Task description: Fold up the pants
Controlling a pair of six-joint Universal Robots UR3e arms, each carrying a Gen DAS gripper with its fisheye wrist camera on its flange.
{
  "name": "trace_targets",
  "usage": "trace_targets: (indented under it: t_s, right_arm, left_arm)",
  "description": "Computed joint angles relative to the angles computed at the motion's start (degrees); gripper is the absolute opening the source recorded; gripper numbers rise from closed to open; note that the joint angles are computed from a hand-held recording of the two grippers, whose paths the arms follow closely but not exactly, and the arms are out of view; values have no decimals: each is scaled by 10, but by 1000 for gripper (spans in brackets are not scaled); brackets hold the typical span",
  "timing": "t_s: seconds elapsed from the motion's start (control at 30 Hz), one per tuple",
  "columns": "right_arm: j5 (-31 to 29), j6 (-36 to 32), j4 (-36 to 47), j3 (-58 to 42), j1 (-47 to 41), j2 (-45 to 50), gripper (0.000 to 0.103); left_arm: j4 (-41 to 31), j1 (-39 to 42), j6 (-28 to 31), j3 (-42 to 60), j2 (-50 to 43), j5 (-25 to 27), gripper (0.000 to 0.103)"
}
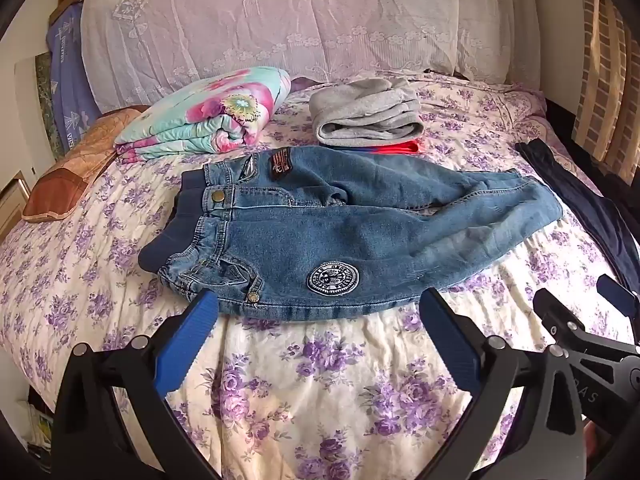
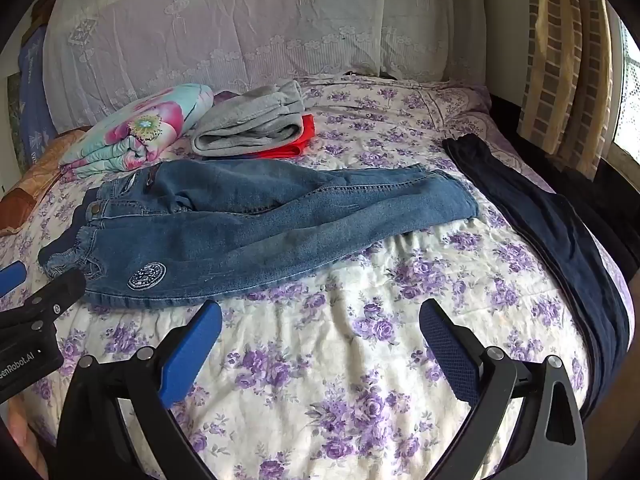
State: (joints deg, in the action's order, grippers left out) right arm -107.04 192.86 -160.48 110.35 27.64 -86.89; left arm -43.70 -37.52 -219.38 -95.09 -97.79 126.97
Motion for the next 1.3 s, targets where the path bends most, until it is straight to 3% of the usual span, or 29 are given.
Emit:
trace_targets:
  t_s: [1.3]
  right_arm:
    - [-7,6,2,1,10,-4,100]
  left_arm:
    - [-11,-1,1,-4,14,7,98]
